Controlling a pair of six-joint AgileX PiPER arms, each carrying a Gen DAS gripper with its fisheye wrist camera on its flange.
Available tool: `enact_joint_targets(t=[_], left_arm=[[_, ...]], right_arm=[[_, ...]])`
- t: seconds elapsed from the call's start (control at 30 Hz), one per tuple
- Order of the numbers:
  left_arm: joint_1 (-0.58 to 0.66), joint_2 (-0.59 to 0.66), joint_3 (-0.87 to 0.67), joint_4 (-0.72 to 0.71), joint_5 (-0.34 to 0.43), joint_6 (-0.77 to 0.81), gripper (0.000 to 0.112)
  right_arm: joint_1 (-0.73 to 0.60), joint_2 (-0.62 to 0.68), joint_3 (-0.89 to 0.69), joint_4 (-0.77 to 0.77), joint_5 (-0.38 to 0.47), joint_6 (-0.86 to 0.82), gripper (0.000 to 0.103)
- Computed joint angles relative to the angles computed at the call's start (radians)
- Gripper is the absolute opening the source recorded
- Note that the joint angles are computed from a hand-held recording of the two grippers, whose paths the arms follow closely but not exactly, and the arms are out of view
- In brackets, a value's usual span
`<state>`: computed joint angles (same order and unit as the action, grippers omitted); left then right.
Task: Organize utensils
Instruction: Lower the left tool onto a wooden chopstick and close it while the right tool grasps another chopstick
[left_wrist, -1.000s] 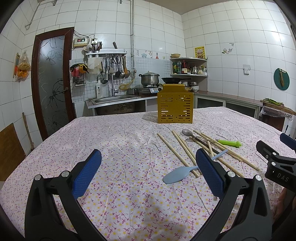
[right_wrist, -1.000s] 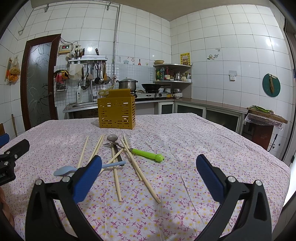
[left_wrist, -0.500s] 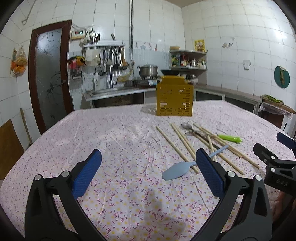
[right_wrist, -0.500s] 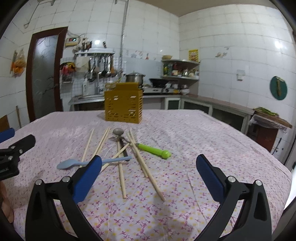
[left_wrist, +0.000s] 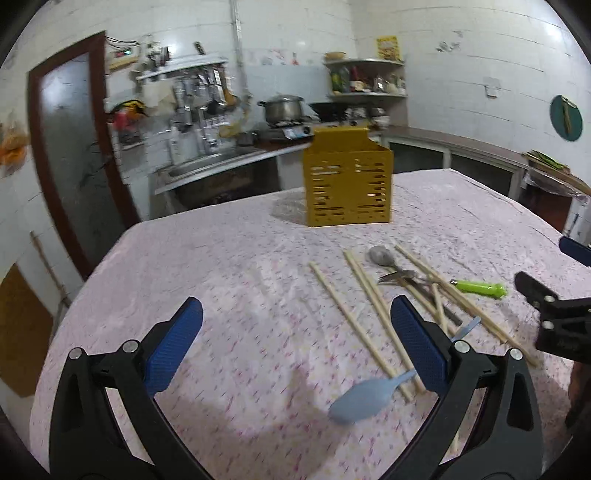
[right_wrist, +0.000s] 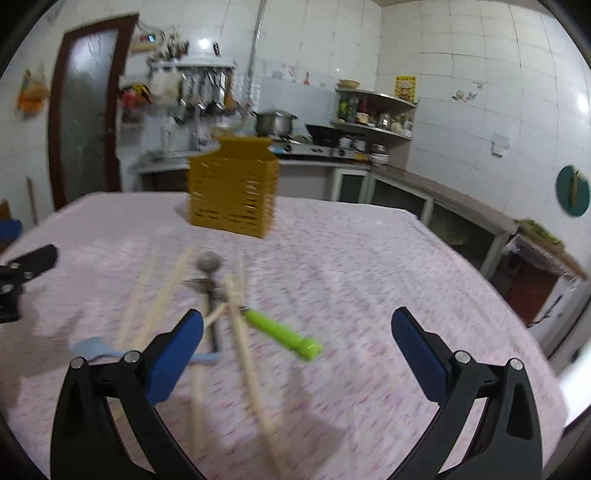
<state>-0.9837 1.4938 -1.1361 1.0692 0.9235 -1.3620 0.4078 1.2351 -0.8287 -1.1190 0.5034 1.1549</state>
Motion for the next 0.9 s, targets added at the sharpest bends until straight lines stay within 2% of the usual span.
enact_joint_targets(t=[0.1,0.2,0.3,0.4,0.5,0.57,0.63,0.67,0.73,0.77,0.83,0.9], left_arm=[[0.073,0.005,-0.022,-0.061,-0.116,0.053,0.098],[0.13,0.016,-0.048,-0.128,-0.174,0.092,0.098],[0.205,0.095,-0.156,-0.328,-0.147,0.296,0.098],[0.25,0.136,-0.199,-0.392,-0.133,0.347,0.098],[0.29,0.186,-0.253,-0.477,-0.118,0.43,0.098],[0.312,0.225,-0.299,-0.539,-0.106,0.495,0.098],[0.334,0.253,-0.337,-0.62,-0.095,0.557,0.095],[0.349,0.264,-0.351,-0.666,-0.098,0.588,0.09],[0.371,0.292,-0.386,-0.734,-0.084,0.631,0.081],[0.381,0.306,-0.407,-0.767,-0.073,0.652,0.075],[0.391,0.329,-0.442,-0.794,-0.045,0.673,0.067],[0.4,0.354,-0.48,-0.833,-0.023,0.701,0.061]], right_arm=[[-0.028,0.087,-0.094,0.154,-0.011,-0.227,0.099],[-0.05,0.158,-0.176,0.324,-0.007,-0.397,0.099],[-0.078,0.208,-0.227,0.473,-0.021,-0.532,0.099],[-0.08,0.251,-0.246,0.516,-0.017,-0.582,0.099],[-0.1,0.291,-0.288,0.655,-0.004,-0.712,0.098],[-0.113,0.311,-0.311,0.737,0.011,-0.784,0.089],[-0.125,0.332,-0.333,0.809,0.034,-0.845,0.074],[-0.136,0.341,-0.343,0.864,0.043,-0.891,0.071],[-0.16,0.347,-0.35,0.967,0.053,-0.974,0.058],[-0.166,0.351,-0.357,0.996,0.064,-0.996,0.054],[-0.171,0.359,-0.371,1.012,0.083,-1.008,0.04],[-0.179,0.361,-0.385,1.045,0.101,-1.032,0.033]])
